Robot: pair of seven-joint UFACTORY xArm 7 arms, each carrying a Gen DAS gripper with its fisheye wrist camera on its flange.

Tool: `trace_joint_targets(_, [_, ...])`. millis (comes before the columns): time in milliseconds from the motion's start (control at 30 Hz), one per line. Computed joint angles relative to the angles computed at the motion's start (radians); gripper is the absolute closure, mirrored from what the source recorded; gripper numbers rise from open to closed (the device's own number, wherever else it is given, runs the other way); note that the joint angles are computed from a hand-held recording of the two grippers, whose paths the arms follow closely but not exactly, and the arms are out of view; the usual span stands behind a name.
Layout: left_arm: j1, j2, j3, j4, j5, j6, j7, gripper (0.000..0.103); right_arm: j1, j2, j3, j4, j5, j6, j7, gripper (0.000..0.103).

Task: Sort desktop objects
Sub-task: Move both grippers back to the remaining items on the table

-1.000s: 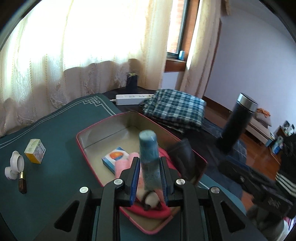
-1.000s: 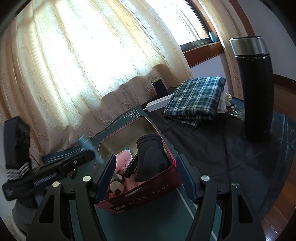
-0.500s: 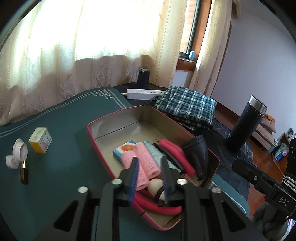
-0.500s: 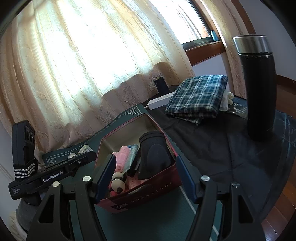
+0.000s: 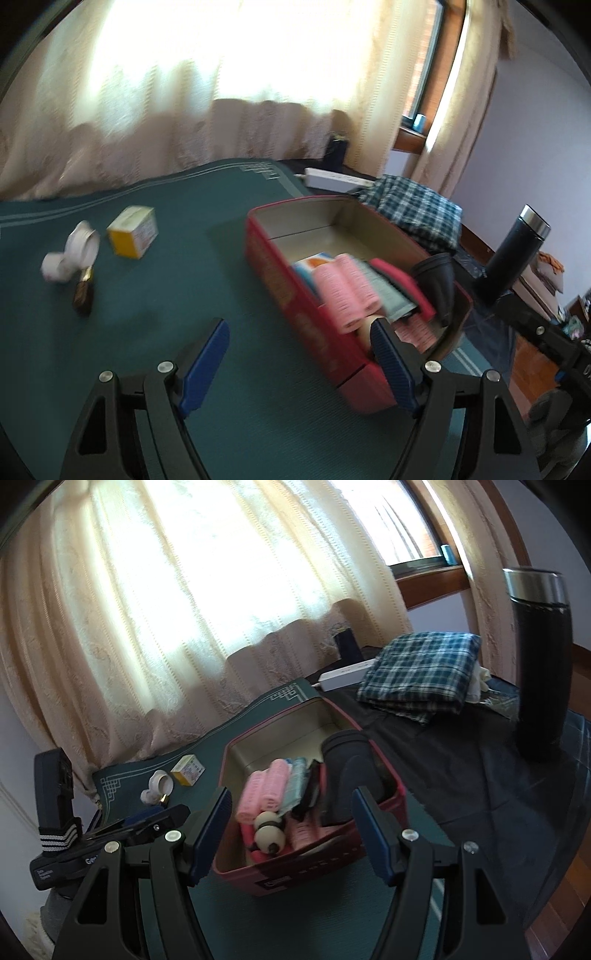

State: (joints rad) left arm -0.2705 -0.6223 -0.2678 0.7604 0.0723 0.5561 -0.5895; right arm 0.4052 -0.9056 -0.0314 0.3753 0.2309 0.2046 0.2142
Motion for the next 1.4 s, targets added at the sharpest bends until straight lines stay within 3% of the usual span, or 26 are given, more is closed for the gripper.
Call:
trace_joint_targets(233, [0.033,-0.160,0.053,-0.125,-0.015,0.048,-0.006,0.023,0.033,0.038,0.056,0.031,-0.008,0.008,0.024,0.032])
trace_joint_targets(467, [0.120,-0.335,0.111,-0.241,-0.011,0.137,0.006,0.023,0.087,0.122,0.112,0.083,-0.023,0.007,0.048,0.032])
trace_joint_targets(867, [0.216,-0.497,0.211,-0.327,-0.034,0.199,0.137,0.023,0.190,0.358,0.182,0.225,-0.023,0.001,0.076,0.032])
trace_joint_targets(1167, [0.301,-0.574,0.286,-0.366,-0.048,0.240,0.242,0.023,0.173,0.566,0.246,0.394,-0.052,0.030,0.083,0.032])
trace_joint_targets(1400, [0.341,-0.591,0.334,-0.393,-0.088,0.236,0.296,0.023,0.107,0.740,0.321,0.554,-0.180,0.062,0.161,0.032])
